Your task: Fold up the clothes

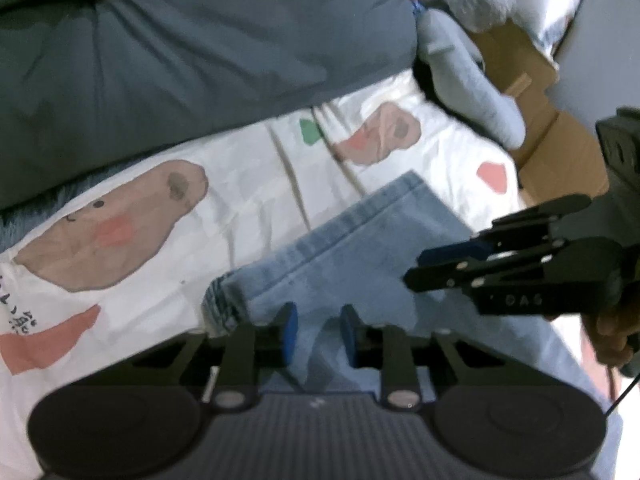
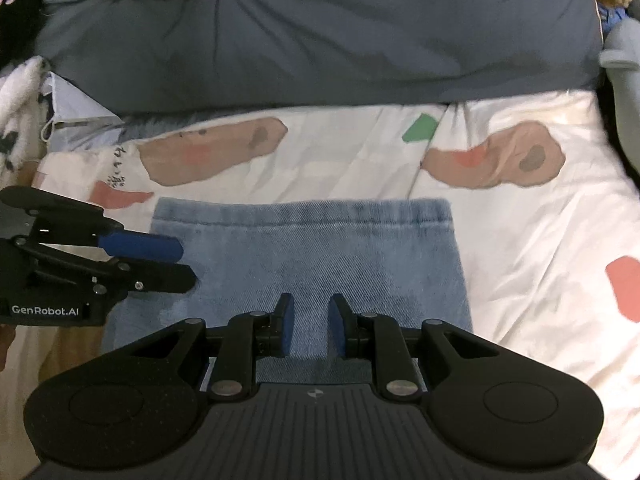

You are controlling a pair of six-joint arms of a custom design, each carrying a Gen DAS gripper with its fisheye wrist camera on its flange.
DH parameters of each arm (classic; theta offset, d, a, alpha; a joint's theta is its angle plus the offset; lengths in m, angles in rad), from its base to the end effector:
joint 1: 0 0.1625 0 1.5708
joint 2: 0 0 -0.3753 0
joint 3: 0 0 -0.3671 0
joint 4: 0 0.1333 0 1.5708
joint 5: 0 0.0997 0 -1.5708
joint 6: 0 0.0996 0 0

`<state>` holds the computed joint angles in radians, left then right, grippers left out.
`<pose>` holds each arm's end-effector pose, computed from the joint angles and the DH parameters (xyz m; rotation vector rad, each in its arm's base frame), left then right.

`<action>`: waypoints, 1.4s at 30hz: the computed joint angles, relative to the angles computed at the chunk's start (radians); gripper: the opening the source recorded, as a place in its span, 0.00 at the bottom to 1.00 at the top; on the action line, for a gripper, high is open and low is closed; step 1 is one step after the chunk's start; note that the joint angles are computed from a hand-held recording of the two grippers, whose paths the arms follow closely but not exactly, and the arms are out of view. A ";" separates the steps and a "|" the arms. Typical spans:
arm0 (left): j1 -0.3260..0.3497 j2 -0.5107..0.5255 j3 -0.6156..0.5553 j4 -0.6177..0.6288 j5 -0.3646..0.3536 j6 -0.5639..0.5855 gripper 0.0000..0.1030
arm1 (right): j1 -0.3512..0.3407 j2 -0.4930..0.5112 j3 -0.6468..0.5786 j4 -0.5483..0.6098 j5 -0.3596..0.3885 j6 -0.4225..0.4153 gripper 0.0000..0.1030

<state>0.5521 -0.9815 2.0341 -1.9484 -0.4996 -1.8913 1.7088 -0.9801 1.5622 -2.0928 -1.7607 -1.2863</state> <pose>-0.2575 -0.4179 0.0560 -0.4942 2.1016 -1.1602 0.1972 -0.5878 0.1688 1.9708 -2.2698 -0.2314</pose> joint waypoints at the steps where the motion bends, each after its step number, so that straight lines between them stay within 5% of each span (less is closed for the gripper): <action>1: 0.005 -0.002 0.006 -0.016 -0.007 0.017 0.16 | -0.003 0.005 -0.001 0.001 -0.003 0.006 0.26; 6: 0.024 -0.024 0.020 -0.052 -0.042 0.076 0.03 | -0.004 0.016 0.012 -0.026 -0.027 0.014 0.26; 11: 0.041 -0.047 0.023 -0.085 -0.075 0.161 0.03 | 0.009 0.020 0.036 -0.075 -0.061 0.029 0.26; 17: 0.038 -0.021 -0.057 0.055 -0.091 0.157 0.04 | 0.013 0.014 0.037 -0.080 -0.066 0.135 0.27; 20: 0.016 0.004 -0.109 0.167 -0.080 0.128 0.12 | -0.004 -0.034 0.036 -0.027 -0.005 0.185 0.28; 22: 0.001 0.021 -0.136 0.213 -0.078 0.116 0.37 | -0.019 -0.067 0.034 0.016 0.039 0.194 0.28; 27: -0.034 0.047 -0.185 0.290 -0.091 0.061 0.47 | -0.043 -0.147 0.066 0.018 0.047 0.148 0.70; 30: -0.045 0.064 -0.219 0.337 -0.098 0.044 0.57 | -0.056 -0.171 0.074 0.012 0.027 0.111 0.77; 42: -0.050 0.133 -0.221 0.183 -0.079 0.121 0.56 | -0.141 -0.219 0.138 -0.044 0.056 -0.024 0.80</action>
